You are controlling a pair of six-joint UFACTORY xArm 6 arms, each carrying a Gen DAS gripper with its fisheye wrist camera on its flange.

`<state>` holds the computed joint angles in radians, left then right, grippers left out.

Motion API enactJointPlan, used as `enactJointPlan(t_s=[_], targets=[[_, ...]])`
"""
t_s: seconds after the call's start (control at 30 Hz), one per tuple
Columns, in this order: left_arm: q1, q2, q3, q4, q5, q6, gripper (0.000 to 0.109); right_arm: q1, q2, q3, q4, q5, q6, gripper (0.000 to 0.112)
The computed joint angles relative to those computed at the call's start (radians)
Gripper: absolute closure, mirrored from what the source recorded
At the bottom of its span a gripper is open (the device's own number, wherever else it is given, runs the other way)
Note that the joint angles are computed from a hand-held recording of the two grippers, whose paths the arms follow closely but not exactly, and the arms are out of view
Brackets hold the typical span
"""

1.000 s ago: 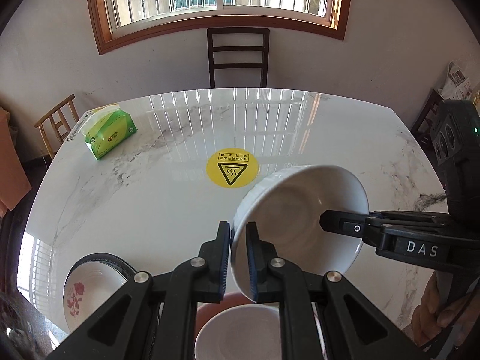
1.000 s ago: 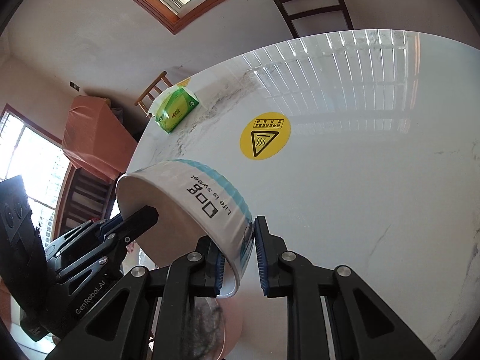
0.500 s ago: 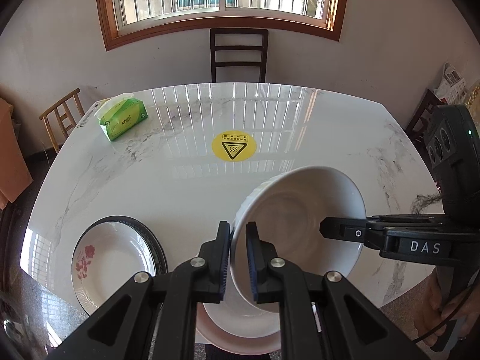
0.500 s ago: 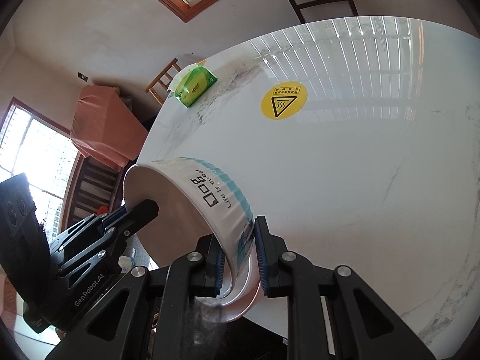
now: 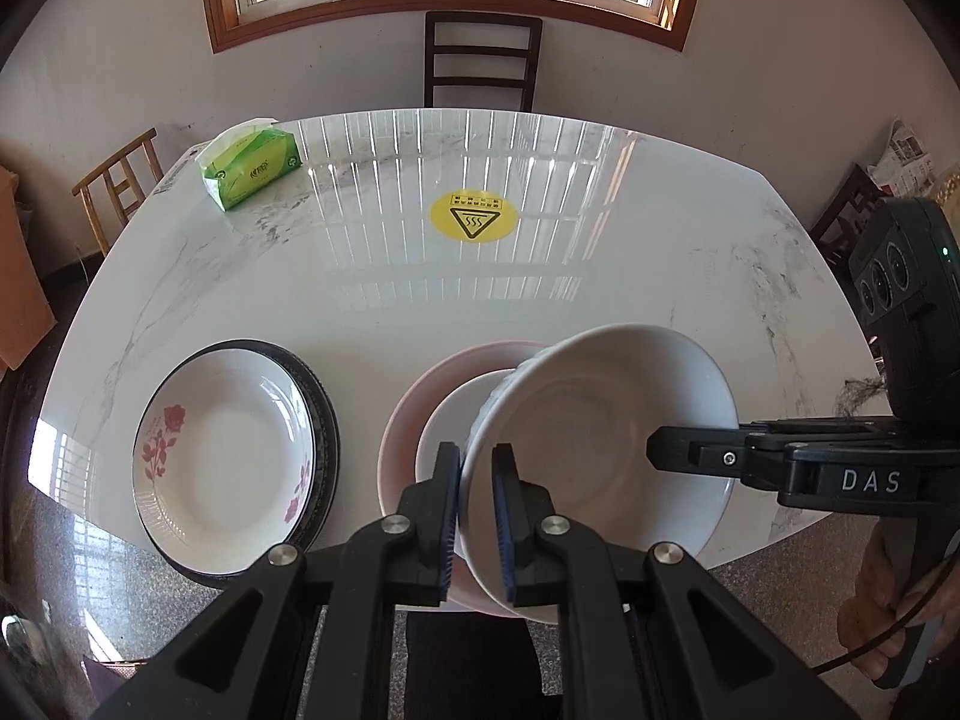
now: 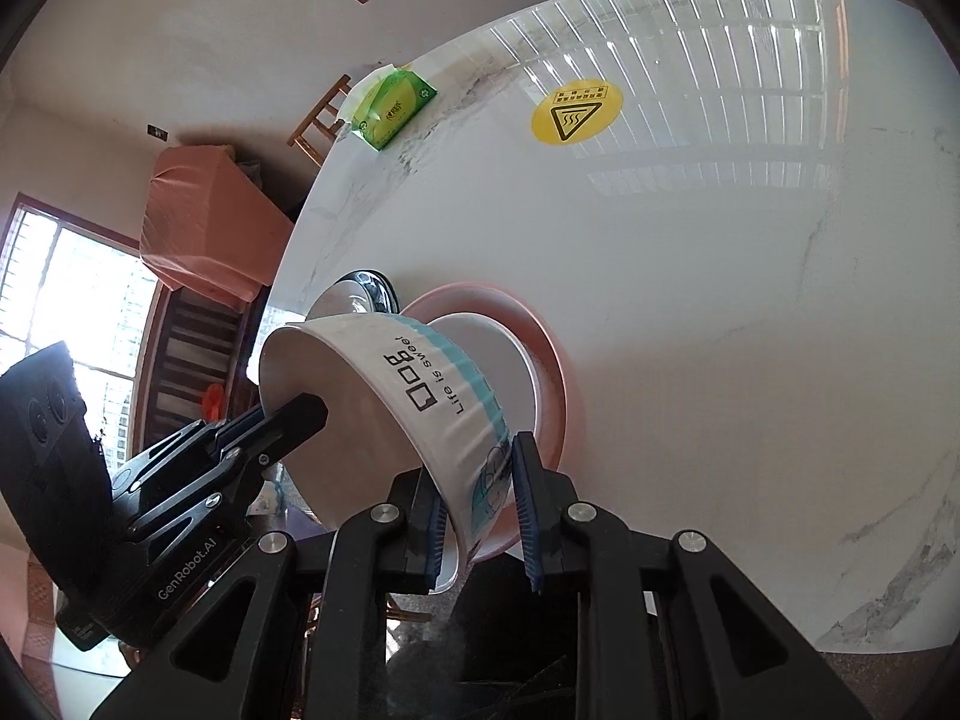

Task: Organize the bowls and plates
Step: 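Carry the 'Dog' bowl over the bowl stack and lower it inside, then open both grippers to release the 'Dog' bowl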

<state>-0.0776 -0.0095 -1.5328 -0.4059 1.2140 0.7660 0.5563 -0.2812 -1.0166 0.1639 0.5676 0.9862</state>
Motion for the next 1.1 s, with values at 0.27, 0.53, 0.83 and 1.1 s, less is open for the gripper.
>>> enactJointPlan(t_s=[0.27, 0.53, 0.83, 1.1], targets=[[0.019, 0.028, -0.026, 0.009, 0.047, -0.013, 0.097, 0.007, 0.025, -0.032, -0.007, 0.028, 0.009, 0.090], [0.020, 0.065, -0.055, 0.021, 0.062, -0.031, 0.097, -0.003, 0.058, -0.057, 0.007, 0.030, -0.005, 0.090], [0.000, 0.097, -0.046, 0.075, 0.018, -0.043, 0.097, 0.003, 0.082, -0.097, -0.102, 0.074, 0.025, 0.084], [0.038, 0.064, -0.004, -0.045, -0.022, 0.067, 0.087, 0.038, 0.030, -0.066, -0.303, 0.045, 0.113, 0.081]])
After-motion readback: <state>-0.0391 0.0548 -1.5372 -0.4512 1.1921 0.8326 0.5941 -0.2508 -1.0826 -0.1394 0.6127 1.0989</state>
